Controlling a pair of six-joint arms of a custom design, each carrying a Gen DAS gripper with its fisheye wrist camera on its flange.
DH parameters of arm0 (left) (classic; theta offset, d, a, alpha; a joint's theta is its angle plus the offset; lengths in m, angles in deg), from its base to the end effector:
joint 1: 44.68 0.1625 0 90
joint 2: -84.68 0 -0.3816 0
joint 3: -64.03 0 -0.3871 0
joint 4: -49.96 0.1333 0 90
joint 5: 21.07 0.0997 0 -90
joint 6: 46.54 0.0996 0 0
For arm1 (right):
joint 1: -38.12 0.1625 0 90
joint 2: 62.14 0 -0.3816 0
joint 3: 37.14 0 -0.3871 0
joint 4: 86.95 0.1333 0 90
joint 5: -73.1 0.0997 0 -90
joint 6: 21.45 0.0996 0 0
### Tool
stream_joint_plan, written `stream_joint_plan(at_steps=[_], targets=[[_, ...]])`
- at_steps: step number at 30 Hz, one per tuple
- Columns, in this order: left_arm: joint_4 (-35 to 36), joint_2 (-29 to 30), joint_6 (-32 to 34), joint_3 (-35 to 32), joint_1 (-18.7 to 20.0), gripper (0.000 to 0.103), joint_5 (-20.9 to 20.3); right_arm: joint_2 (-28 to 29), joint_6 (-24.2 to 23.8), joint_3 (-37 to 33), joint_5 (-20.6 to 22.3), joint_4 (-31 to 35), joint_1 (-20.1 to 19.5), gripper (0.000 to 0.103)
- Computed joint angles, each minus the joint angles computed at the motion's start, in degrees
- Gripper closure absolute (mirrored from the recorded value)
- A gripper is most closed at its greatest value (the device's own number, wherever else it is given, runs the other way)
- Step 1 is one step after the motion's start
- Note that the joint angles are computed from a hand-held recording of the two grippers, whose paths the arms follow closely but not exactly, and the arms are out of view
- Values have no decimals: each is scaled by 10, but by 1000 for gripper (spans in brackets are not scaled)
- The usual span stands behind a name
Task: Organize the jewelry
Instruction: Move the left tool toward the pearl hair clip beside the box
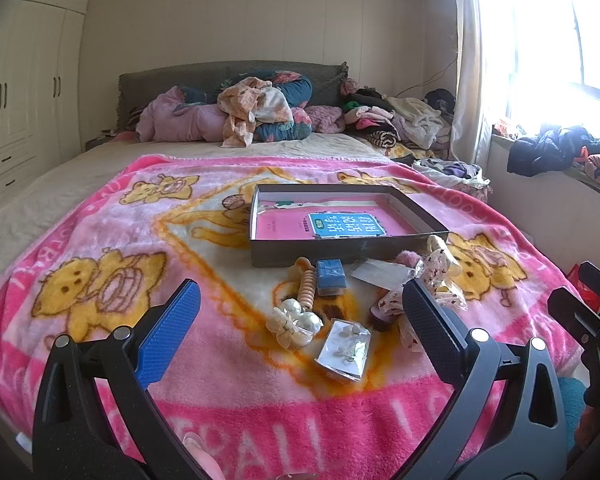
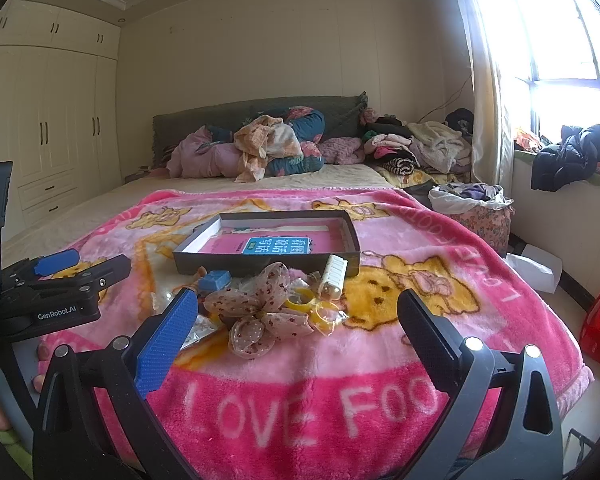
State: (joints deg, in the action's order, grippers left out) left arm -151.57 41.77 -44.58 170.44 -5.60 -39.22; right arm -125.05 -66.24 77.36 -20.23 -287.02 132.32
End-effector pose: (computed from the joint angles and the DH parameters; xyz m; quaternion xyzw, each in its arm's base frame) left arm -0.2770 -0.5186 0.1293 0.1155 0.7686 -0.5220 0.3512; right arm 0.1675 -0.5403 0.2319 0.3487 -0.7996 0.4492 0.1931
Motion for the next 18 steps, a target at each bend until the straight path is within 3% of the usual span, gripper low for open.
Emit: stream_joint_plan(at_steps=[18], targets=[[22, -7, -24, 6, 8, 10, -11, 12, -5, -8, -4, 16, 1, 6]])
